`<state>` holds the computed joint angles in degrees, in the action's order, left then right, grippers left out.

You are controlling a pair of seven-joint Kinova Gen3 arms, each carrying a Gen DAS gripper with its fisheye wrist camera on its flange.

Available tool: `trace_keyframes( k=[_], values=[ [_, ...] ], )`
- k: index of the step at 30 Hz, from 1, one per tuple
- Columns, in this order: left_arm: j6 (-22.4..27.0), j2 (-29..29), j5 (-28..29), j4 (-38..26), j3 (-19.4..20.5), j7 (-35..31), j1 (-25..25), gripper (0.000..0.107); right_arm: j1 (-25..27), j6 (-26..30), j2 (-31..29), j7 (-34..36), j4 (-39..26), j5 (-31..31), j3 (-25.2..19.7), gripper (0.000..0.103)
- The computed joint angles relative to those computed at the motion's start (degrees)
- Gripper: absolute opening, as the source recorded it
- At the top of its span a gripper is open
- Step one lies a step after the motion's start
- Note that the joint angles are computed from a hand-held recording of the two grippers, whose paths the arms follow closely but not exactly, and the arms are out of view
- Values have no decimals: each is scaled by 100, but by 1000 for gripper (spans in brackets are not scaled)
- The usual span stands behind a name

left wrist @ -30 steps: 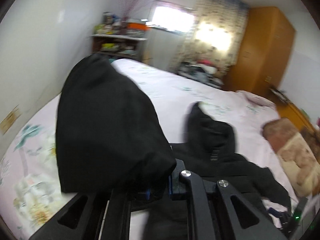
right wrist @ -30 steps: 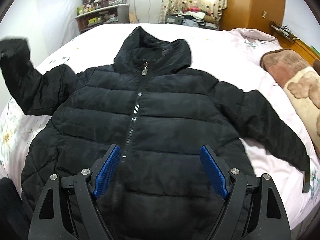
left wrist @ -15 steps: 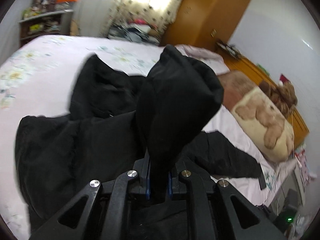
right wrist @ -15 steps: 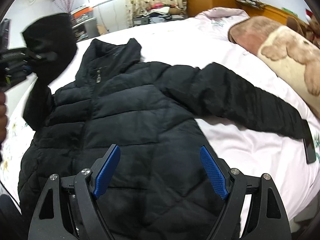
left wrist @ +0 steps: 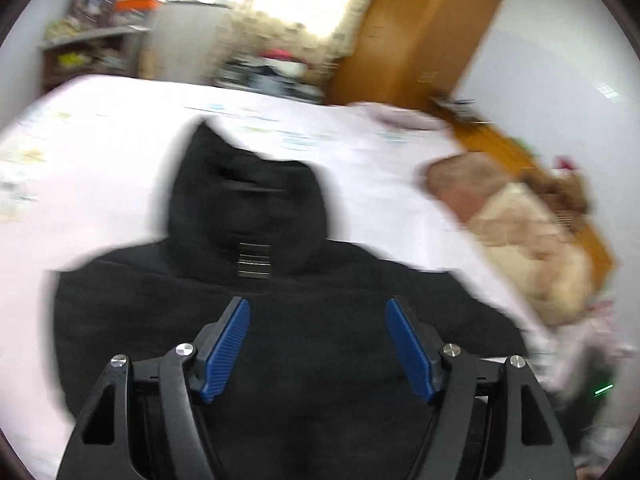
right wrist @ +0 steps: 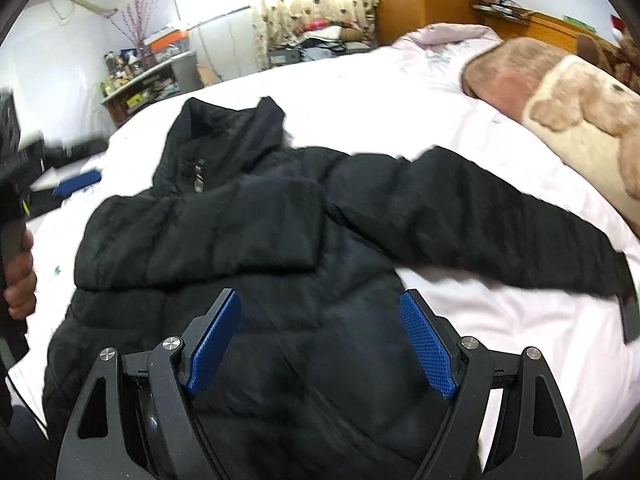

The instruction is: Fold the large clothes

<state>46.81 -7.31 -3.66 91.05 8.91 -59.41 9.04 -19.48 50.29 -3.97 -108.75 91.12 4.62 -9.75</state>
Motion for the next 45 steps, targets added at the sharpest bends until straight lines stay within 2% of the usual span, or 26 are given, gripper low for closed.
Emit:
trace_keyframes(
  k=[2,3,4,7,8,11,14,16,18,21,23,25,27,31,36,38,45],
  values=[
    [324,-2,-390,115,-119,110,-244,71,-72,-70,342,87,-269,-50,-31,71],
    [403,9,-526,221,-159,190,-386,68,-131,-61,554,151,-451,-32,-42,60],
    [454,47,-569,319,-270,197,-445,61,-186,-88,747,222,-602,-13,-34,53],
    [476,199,-515,641,-487,45,-626,43,-458,-13,1430,202,-1196,278,43,52],
    [410,232,-537,783,-518,48,-672,41,-529,51,1659,170,-1397,315,104,52],
    [3,118,-519,1218,-551,-28,-724,41,-722,436,2259,94,-1850,304,344,52],
    [-273,9,-582,1507,-479,-2,-737,41,-708,231,2394,176,-1551,264,347,52],
    [-249,26,-529,1492,-492,-78,-754,41,-731,171,2379,70,-1465,404,305,52],
    [31,-41,-612,1331,-393,-66,-753,41,-874,448,2403,131,-1665,271,516,52],
    [215,-389,-536,1319,-436,-294,-695,41,-786,411,2090,103,-1530,285,410,52],
    [253,-612,-635,1453,-266,-245,-726,41,-727,242,1841,126,-1214,225,366,52],
    [377,-601,-748,1574,-117,-191,-756,41,-683,345,1879,201,-1138,184,329,52],
    [368,-476,-666,1642,-194,-209,-724,41,-670,437,2056,322,-1163,168,305,52],
    [888,-421,-935,1257,50,205,-711,41,-845,804,2057,72,-1461,297,373,52],
    [1425,-988,-823,1046,222,419,-511,41,-863,623,1191,-240,-904,358,263,52],
    [1694,-1200,-789,939,408,541,-484,42,-772,554,711,-343,-582,238,178,52],
    [2756,-2050,-576,561,1154,1069,-576,51,-589,789,-492,-708,-98,241,-281,53]
  ],
)
